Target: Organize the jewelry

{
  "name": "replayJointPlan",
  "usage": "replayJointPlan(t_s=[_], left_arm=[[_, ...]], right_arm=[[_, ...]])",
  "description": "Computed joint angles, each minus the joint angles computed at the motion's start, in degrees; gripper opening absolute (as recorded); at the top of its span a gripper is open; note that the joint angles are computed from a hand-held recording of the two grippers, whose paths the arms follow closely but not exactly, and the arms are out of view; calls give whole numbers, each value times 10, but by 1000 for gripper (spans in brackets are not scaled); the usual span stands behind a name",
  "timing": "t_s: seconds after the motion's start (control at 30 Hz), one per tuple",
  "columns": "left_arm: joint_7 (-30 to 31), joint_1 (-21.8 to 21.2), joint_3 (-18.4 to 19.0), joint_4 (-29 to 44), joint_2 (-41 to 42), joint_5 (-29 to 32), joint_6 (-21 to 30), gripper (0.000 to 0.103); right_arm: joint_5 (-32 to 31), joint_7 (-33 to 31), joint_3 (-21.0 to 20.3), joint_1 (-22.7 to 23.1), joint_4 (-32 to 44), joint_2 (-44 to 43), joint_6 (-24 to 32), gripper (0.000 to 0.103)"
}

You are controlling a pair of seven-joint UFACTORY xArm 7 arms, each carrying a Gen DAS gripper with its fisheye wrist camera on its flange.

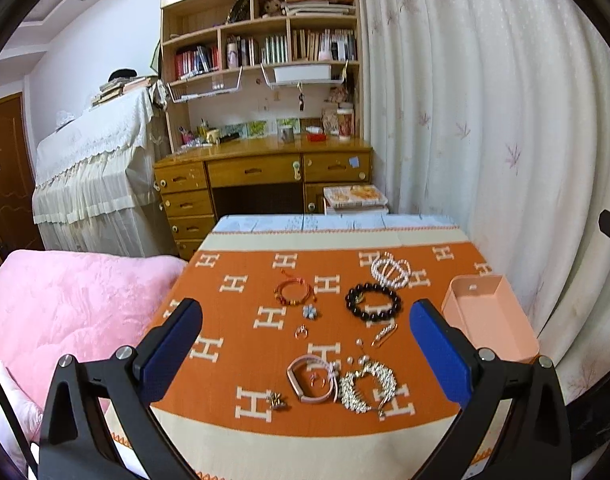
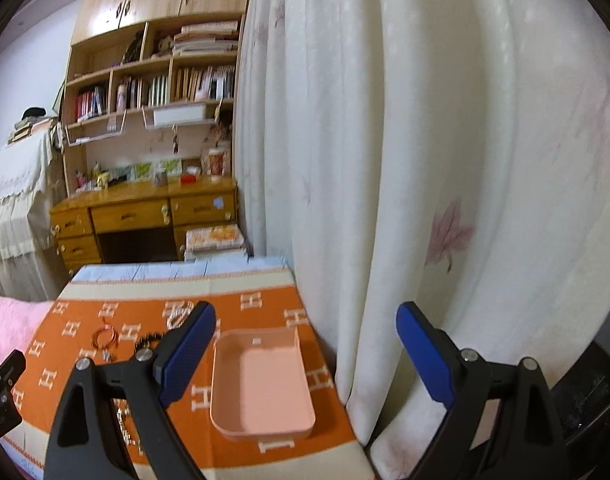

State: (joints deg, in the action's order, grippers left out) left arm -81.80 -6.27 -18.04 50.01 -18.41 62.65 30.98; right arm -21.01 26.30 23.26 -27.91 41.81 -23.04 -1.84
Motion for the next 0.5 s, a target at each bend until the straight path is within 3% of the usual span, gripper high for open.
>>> replayJointPlan(t_s=[0.1,0.5], left_arm=[[19,-1,5,16,1,-9,-1,102],[156,16,19,89,-27,-97,30,102]], right_arm=[[5,4,10,-14,-1,-15,-16,92],[51,-50,-33,35,54,-50,-25,92]])
